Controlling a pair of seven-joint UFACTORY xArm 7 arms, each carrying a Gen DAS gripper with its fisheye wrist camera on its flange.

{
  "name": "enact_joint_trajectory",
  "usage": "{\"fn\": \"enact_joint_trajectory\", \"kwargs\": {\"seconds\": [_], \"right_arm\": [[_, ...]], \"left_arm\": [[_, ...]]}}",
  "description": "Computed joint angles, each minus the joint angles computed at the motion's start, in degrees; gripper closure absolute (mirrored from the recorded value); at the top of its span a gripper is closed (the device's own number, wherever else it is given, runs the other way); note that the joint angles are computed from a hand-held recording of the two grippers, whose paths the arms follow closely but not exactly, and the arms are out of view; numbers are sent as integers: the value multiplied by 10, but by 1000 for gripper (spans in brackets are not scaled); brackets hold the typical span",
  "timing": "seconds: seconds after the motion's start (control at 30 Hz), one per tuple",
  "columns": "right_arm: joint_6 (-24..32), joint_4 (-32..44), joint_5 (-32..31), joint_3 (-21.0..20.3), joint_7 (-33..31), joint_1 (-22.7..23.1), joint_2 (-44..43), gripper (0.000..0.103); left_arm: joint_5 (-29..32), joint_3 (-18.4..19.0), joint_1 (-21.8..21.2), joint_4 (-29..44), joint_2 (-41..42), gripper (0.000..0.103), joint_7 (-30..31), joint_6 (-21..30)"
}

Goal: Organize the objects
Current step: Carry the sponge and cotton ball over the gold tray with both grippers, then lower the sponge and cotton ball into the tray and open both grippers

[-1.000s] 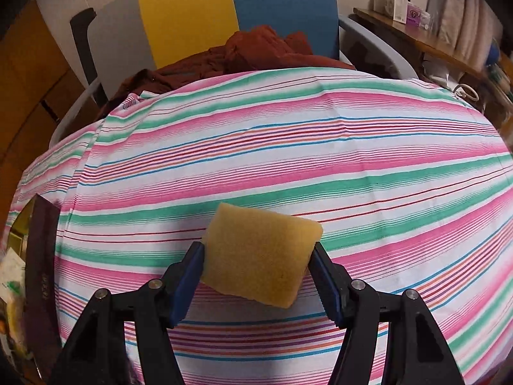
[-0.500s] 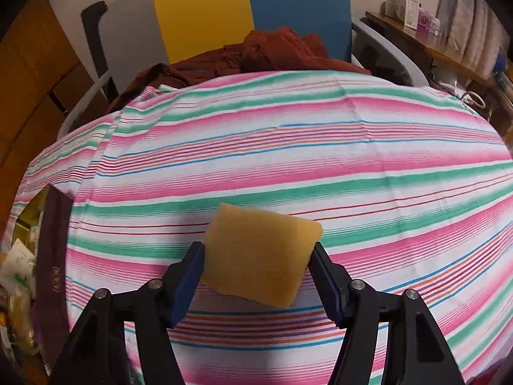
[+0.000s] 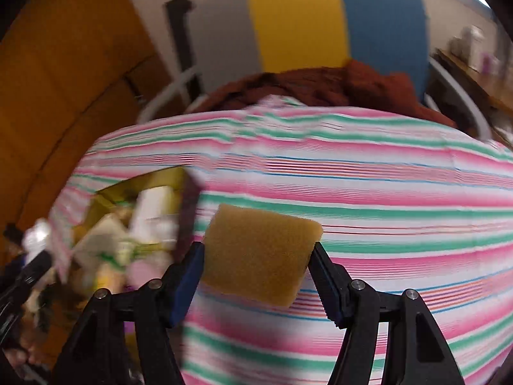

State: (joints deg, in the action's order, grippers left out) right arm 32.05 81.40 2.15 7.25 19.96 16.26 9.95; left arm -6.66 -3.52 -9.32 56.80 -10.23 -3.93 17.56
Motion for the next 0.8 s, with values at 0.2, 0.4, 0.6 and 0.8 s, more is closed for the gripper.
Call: {"fn": "enact_joint_trajectory", "kwargs": {"seconds": [0.2, 0.4, 0.6, 0.8], "right_arm": [[-12, 59, 21, 31, -29, 38, 43, 37], [22, 161, -1, 23, -6, 74, 120, 33], [35, 210, -6, 12, 26, 89, 163, 14], [27, 195, -2, 11, 35, 87, 157, 3]], "left_arm": [[-8, 17, 17, -54, -29, 68, -9, 6], [3, 6, 15, -43, 7, 67, -11, 3], [13, -1, 13, -6, 63, 68, -16, 12], [76, -1, 19, 35, 105, 63, -71, 26]]}}
